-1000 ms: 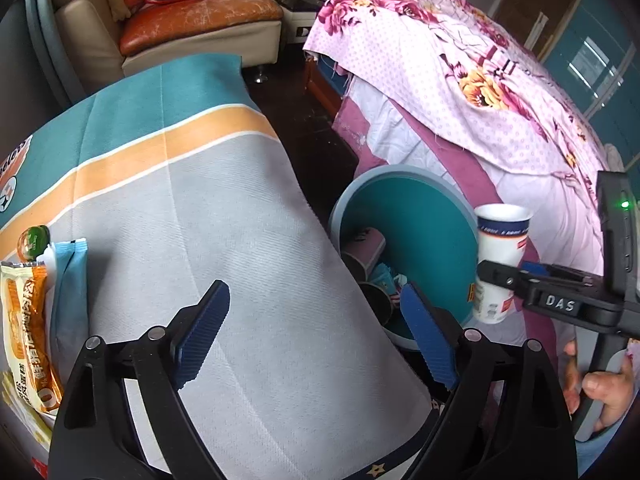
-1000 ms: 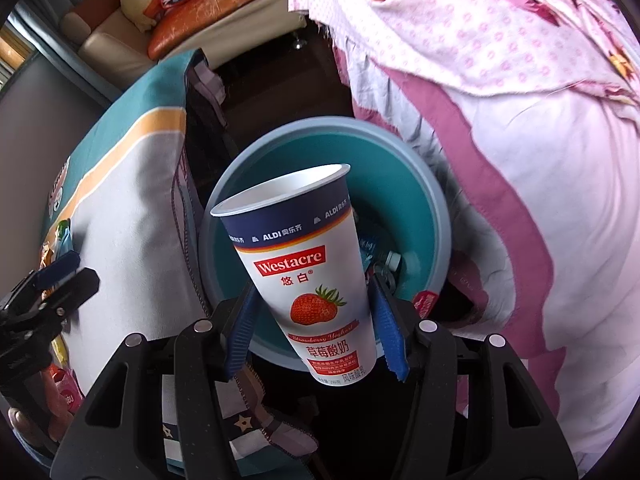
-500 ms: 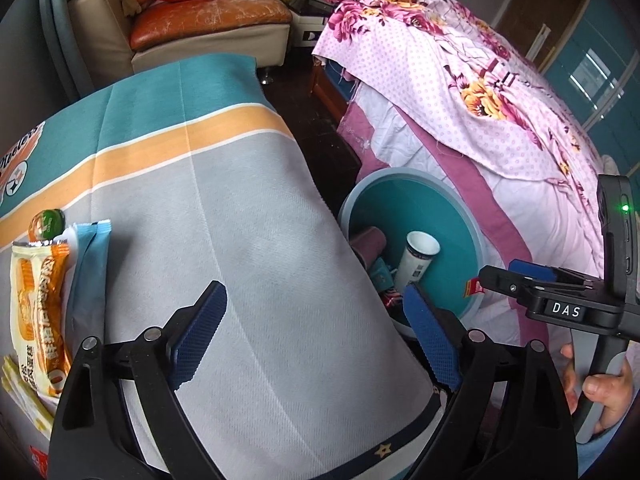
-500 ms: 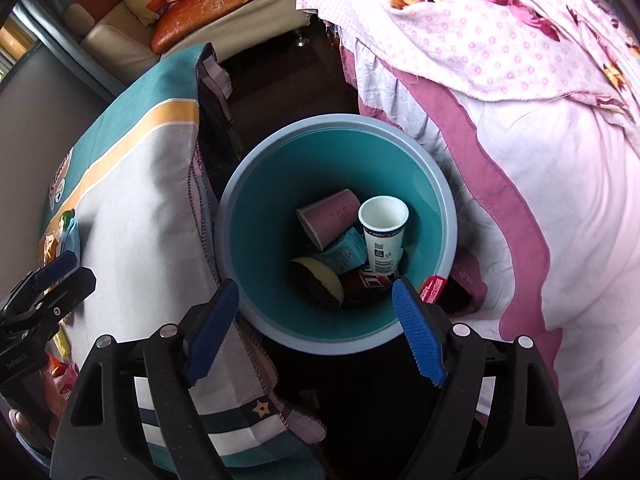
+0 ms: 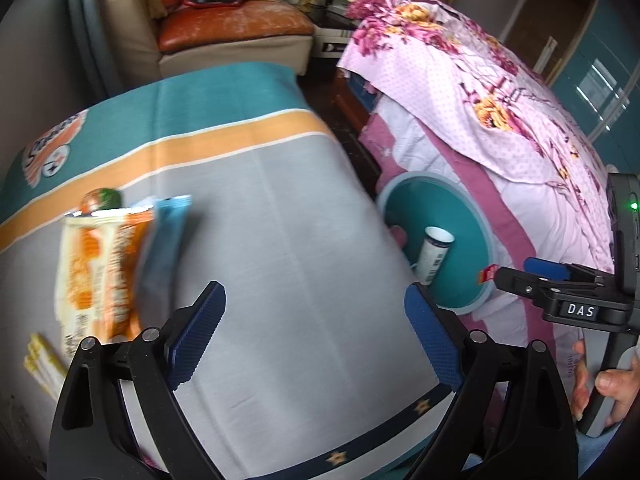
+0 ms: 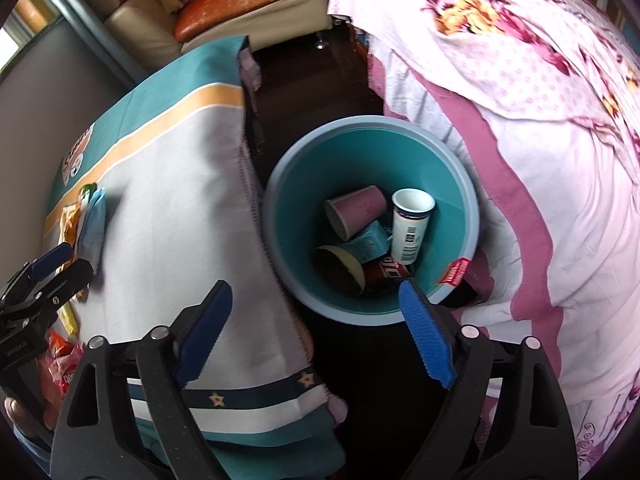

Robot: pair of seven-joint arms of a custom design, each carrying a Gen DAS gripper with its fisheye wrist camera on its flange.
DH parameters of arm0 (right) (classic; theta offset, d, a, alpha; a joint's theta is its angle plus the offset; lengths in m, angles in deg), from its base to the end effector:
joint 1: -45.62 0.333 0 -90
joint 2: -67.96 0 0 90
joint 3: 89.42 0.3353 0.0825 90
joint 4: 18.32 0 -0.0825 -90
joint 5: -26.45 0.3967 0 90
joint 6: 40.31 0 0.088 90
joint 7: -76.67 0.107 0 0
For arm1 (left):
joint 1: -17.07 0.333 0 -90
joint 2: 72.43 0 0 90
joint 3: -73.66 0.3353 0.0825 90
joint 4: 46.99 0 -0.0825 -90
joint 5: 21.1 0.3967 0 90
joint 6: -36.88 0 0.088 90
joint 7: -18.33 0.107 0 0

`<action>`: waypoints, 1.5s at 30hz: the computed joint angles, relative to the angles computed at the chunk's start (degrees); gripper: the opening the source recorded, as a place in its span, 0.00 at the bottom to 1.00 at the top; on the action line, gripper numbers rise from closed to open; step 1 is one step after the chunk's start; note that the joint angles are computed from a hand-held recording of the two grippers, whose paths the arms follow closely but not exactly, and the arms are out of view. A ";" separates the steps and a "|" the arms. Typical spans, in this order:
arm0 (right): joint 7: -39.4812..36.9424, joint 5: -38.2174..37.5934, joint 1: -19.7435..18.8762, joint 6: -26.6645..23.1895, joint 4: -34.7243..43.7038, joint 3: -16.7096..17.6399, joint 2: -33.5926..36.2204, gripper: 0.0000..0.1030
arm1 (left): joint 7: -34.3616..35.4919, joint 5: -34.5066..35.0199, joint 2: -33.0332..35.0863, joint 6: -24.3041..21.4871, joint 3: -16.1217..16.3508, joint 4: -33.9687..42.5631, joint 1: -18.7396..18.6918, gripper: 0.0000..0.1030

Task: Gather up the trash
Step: 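Move both tools back over the snack packets on the table, then grasp the orange snack packet with the left tool while the right tool grasps the white tissue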

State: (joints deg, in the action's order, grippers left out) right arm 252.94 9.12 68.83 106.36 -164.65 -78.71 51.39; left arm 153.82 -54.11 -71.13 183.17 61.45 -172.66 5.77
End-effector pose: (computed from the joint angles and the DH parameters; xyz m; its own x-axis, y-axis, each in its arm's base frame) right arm 0.3761 0.2588 0.4078 -0.5886 -0.7765 -0.2251 -0.7189 0.6301 -0.2936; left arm 0.5293 -0.2215 0.4203 -0.7169 -0.6809 0.1499 -0.6579 0.5894 -0.4689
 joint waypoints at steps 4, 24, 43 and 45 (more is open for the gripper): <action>-1.88 0.47 0.84 -0.41 3.78 0.12 3.71 0.79 | -0.53 1.43 0.14 0.57 1.28 0.49 1.46 0.89; -12.96 5.27 3.33 1.77 17.61 -1.39 18.43 0.79 | -11.41 16.41 11.69 1.67 3.88 9.97 7.59 0.90; -17.13 7.00 3.69 -0.52 24.54 -1.63 23.77 0.79 | -4.28 6.67 12.56 -7.14 2.96 15.07 12.38 0.56; -17.74 6.97 3.90 -0.95 26.24 -1.63 24.93 0.79 | -5.16 7.95 13.01 -6.87 3.67 15.35 12.12 0.59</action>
State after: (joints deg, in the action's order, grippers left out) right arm 235.20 16.09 72.72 105.41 -138.41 -80.34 76.32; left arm 148.66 -46.15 -58.12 176.30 65.13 -157.30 17.89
